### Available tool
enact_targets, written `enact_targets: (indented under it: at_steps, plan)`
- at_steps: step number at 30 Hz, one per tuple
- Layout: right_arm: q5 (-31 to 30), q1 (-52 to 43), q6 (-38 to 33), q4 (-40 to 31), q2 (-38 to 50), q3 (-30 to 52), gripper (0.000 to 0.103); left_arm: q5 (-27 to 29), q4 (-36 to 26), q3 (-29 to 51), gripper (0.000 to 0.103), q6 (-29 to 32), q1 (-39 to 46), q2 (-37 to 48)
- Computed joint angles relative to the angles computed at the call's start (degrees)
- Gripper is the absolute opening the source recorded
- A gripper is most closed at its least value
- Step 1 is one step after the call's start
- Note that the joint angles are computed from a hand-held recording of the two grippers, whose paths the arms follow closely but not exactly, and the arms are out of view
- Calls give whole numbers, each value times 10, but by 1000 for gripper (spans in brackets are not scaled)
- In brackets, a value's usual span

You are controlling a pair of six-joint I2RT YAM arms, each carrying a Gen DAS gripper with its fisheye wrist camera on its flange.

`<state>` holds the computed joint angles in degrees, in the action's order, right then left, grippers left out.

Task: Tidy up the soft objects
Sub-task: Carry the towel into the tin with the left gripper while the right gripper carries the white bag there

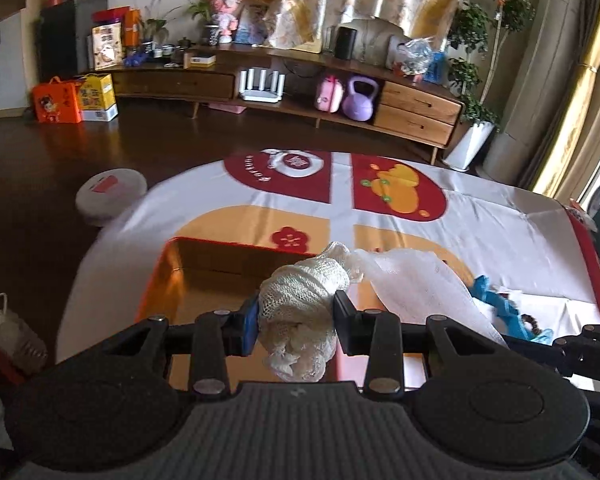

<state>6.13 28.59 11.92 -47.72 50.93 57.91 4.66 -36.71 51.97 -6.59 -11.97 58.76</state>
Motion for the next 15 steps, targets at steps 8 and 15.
enact_targets:
  at_steps: [8,15]
  plan:
    - [36,67,23,29,92,26,9,36,21,-18,37,48,114,35]
    - [35,75,19,63,179,37,10,40,63,-19,37,81,154,102]
